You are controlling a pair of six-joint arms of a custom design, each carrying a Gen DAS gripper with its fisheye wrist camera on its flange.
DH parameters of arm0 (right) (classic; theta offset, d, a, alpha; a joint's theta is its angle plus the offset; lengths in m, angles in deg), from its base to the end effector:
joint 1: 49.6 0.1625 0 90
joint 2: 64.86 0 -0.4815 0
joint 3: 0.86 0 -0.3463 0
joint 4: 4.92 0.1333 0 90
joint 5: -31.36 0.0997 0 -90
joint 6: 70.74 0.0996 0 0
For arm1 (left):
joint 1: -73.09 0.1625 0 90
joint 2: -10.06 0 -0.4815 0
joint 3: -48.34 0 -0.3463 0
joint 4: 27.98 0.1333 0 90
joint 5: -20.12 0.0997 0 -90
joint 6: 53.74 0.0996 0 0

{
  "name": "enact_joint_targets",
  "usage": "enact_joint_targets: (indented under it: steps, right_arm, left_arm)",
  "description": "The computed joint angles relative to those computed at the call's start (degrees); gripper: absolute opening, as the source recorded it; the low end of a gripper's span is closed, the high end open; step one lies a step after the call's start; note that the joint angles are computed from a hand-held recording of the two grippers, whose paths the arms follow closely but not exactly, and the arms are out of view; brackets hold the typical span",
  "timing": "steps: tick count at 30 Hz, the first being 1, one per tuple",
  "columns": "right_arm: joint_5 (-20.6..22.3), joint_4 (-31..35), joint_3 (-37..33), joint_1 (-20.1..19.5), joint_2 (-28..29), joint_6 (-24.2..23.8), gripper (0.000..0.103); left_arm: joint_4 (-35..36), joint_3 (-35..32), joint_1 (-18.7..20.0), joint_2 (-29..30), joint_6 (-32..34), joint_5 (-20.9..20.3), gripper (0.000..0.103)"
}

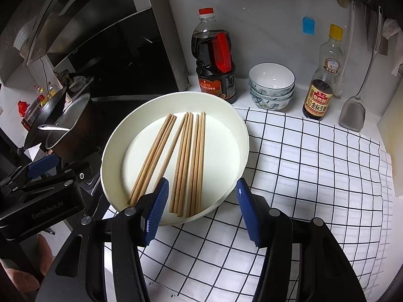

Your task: Organize utensils

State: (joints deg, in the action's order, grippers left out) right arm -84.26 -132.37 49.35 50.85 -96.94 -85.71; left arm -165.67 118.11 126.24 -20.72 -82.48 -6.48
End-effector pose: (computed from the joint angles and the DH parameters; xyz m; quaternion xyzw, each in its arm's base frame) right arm 0.2449 -0.8302 0.2587 0.1752 -0.9459 0.1549 0.2249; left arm -0.2947 -0.7640 0.1620 0.0202 0.8491 -0.3380 0.4055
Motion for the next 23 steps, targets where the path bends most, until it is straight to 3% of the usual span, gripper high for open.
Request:
enact_joint_targets:
  steps: [14, 23]
  right_arm:
    - [0.3, 0.0, 0.2, 0.0, -0.1, 0.2, 0.054]
    - [0.9, -2.3, 2.2, -0.2, -1.3, 0.2, 0.060]
  left_arm:
    - [-4.1, 1.6, -0.3, -0.4, 2.4, -0.5, 0.097]
    - [1.2, 0.4, -0.1, -0.3, -1.0, -0.5, 0.097]
